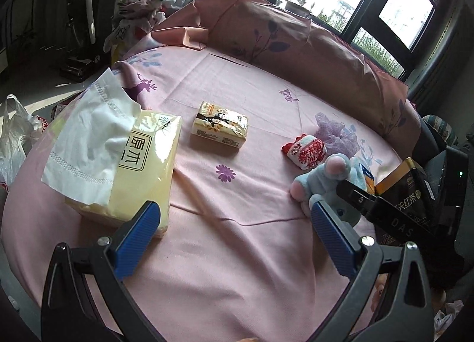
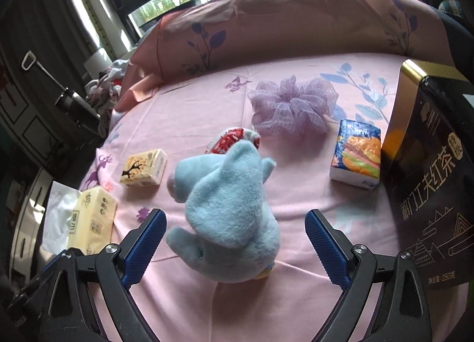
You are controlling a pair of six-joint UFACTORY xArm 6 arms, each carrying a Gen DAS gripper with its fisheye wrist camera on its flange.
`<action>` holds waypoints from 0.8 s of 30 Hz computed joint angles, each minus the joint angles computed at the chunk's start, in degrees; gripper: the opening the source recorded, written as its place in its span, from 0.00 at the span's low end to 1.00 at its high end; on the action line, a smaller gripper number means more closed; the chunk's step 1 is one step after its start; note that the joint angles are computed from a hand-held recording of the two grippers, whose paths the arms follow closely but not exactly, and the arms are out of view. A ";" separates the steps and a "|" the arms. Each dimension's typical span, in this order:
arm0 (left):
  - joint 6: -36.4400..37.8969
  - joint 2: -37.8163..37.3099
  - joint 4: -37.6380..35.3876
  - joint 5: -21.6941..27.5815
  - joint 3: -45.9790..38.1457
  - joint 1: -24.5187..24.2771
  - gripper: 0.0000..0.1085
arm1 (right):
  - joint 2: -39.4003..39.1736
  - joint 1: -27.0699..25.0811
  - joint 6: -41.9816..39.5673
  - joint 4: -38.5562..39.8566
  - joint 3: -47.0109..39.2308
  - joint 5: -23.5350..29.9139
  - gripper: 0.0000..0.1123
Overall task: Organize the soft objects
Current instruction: 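Close the right gripper on the blue plush elephant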
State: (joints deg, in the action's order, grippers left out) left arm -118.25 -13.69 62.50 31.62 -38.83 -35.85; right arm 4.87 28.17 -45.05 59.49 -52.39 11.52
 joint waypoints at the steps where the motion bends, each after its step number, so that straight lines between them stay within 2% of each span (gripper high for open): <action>1: 0.19 0.10 -0.05 -0.25 -0.04 0.02 0.94 | 0.81 -0.11 2.10 -1.62 -0.32 -0.25 0.75; 3: 0.46 0.37 -0.21 -0.33 -0.23 -0.04 0.94 | 1.85 -0.61 3.23 -2.09 -1.05 0.49 0.62; 5: 0.89 0.60 -0.53 -0.24 -0.37 -0.13 0.94 | 2.16 -0.96 0.39 1.17 -1.65 1.84 0.49; 9: 1.35 0.75 -1.10 -0.80 -0.35 0.08 0.94 | 0.77 -0.03 -2.36 2.93 -0.43 0.70 0.45; 12: -0.73 0.26 1.30 -5.06 0.54 1.56 0.94 | -1.58 0.14 -4.50 5.90 1.15 1.94 0.44; 14: -3.09 -0.46 3.23 -6.94 1.22 2.16 0.94 | -4.47 -1.15 -8.96 11.81 2.70 7.29 0.44; 16: -5.10 -1.33 4.86 -8.01 1.87 2.72 0.94 | -6.79 -2.96 -10.71 14.46 3.96 14.17 0.44; 21: -16.30 -2.09 15.93 -18.00 2.69 6.55 0.94 | -4.57 -5.45 -0.36 6.74 2.35 25.99 0.44; 23: -13.89 -1.79 13.56 -17.62 2.53 6.17 0.94 | -2.21 -5.46 6.26 1.82 0.95 26.40 0.45; 24: -11.69 -1.62 11.39 -16.98 2.55 5.84 0.94 | -1.32 -5.95 7.29 2.03 0.42 27.04 0.45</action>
